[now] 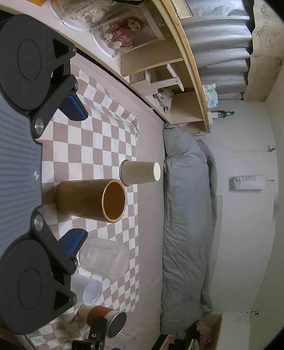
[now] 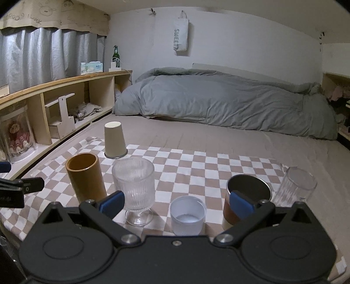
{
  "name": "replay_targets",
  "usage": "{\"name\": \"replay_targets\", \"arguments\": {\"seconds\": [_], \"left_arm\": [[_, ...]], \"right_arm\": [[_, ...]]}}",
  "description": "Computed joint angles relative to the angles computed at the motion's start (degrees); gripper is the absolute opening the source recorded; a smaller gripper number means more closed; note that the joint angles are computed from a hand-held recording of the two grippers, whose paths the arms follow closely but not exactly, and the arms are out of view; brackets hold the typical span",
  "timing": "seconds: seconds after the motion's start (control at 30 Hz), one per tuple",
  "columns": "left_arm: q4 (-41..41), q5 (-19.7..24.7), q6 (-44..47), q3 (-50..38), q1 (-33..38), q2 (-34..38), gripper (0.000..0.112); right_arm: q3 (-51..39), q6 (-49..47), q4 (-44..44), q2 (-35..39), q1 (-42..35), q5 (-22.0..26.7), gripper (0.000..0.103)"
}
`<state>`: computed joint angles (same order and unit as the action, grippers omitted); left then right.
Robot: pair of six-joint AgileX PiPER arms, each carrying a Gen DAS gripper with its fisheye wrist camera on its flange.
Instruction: Flip cup upright
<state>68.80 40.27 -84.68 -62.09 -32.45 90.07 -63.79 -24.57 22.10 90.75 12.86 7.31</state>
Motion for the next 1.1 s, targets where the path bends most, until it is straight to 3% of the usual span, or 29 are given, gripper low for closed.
{"name": "replay_targets", "arguments": {"seconds": [1.1], "left_arm": [[0.9, 0.4, -0.7, 0.3, -1.0, 0.1, 0.103]], "right_arm": [[0.7, 3.3, -3.6, -0.5, 0.2, -0.2, 0.103]]}}
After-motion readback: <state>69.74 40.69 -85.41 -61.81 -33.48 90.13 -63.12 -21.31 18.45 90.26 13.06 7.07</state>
